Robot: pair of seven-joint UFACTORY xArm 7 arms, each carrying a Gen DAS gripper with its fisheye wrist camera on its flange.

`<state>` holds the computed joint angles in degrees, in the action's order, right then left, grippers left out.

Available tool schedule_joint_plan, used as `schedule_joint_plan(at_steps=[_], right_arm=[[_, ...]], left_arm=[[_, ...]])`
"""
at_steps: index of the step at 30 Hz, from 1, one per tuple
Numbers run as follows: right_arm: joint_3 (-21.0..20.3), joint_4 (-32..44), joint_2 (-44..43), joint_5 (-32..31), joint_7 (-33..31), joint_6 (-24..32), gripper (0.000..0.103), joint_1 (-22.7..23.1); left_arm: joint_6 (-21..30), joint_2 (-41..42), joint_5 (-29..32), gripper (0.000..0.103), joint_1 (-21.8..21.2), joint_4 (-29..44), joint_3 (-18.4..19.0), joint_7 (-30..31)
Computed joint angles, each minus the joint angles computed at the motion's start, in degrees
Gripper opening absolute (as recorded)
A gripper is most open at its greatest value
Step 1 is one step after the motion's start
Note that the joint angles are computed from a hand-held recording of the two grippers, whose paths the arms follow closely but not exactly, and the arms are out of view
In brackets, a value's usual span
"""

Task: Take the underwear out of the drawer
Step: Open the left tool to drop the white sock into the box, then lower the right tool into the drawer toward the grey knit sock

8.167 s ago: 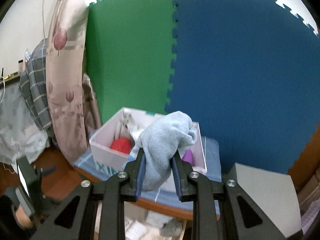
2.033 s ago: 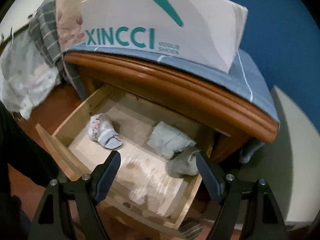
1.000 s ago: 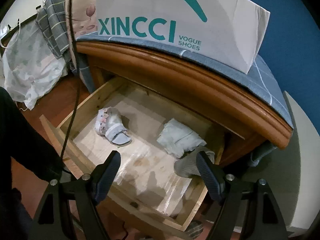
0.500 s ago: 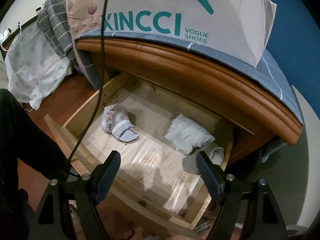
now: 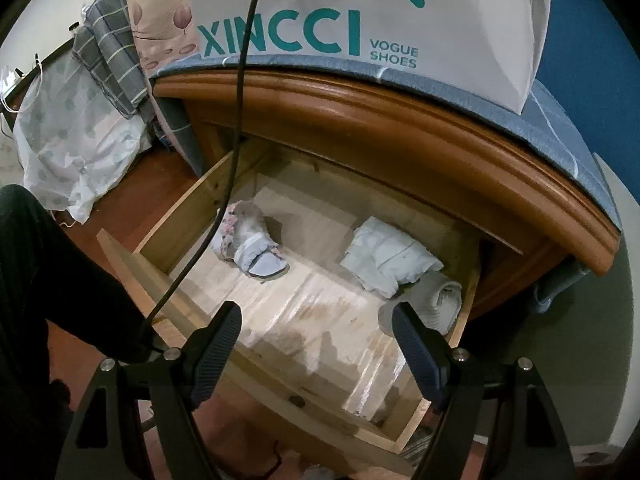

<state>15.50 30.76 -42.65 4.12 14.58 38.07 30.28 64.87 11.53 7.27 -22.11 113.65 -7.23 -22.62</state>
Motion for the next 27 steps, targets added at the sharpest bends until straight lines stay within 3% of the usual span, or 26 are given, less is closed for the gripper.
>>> schedule_joint_plan(at_steps=[7,8,11,14,19,21,23,26,27], right_arm=[[-0.07,0.20,0.47,0.11,-0.02,0.43,0.080,0.18],[-0.10,0.21,0.54,0.14,-0.05,0.49,0.080,0.21],[0.05,0.17,0.62,-0.10,-0.01,0.61,0.080,0.04],[0.05,0.03,0.67,-0.15,0.09,0.98,0.080,-0.06],[-0.22,-0.55,0.55,-0.12,-0.34,1.13,0.080,0.18],[-0.41,-0.77,0.60,0.04,-0.73,1.47,0.080,0.43],[-1.73,-1.37,0.09,1.45,-1.44,1.21,0.080,1.21],[-2.91,-2.56,-1.62,3.02,-0.63,0.95,0.080,0.38],[-3.03,-2.83,-1.95,3.25,-0.23,1.02,0.080,-0.07]], left_arm=[[2.21,2.36,0.87,0.033,-0.65,2.64,0.41,-0.68],[2.36,2.44,1.16,0.038,-0.75,2.82,0.55,-0.94],[-1.19,-0.72,1.84,0.067,-0.35,-1.63,1.00,-2.66],[-5.73,-5.33,2.54,0.068,0.66,-7.03,0.72,-3.77],[-19.40,-21.44,-2.73,0.078,4.03,-23.51,0.14,-0.49],[-24.57,-29.84,-6.54,0.093,4.39,-31.23,0.74,3.79],[-29.28,-38.51,-9.76,0.100,3.60,-39.13,1.95,9.16],[-34.70,-53.57,-12.39,0.102,0.75,-53.44,4.17,18.92],[-34.49,-58.84,-12.12,0.102,-0.01,-58.27,4.77,22.41]])
